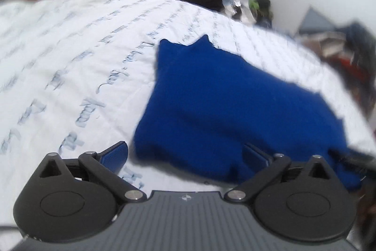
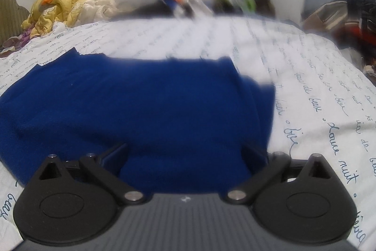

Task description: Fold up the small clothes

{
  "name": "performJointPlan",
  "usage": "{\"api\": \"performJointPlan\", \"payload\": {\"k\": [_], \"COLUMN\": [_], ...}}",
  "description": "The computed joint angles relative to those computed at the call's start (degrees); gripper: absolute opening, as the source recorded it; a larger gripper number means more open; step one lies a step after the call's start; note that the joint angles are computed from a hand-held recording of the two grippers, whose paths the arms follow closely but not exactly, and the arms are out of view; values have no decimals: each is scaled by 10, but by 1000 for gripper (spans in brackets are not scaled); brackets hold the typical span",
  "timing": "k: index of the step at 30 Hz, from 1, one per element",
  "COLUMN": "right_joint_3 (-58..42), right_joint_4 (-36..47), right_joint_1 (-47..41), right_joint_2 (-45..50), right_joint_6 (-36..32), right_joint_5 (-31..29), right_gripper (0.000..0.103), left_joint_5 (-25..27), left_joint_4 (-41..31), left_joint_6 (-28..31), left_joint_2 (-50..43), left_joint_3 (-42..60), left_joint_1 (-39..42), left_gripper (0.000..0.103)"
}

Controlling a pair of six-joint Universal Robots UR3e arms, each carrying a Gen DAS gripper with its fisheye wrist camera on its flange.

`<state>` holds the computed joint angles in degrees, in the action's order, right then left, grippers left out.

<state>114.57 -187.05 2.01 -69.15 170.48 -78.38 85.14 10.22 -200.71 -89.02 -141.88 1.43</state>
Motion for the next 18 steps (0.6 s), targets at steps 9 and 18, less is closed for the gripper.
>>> {"api": "performJointPlan", "payload": {"k": [9,18], "right_joint_3": [5,26], "right_joint_4": [-3,-18], "right_joint_1": [-8,-25], "right_joint_2": [-3,-12], "right_joint_6": [1,12], "right_joint_5": [12,43], "right_gripper": [103,103], "left_joint_5": [-185,-198], "left_joint_4": [-24,-194], "left_joint_6": [-122,-180], "left_joint_2": [36,150], "left_joint_3": [-17,-20], "left_joint_1": [117,162], "left_gripper": [91,70]}}
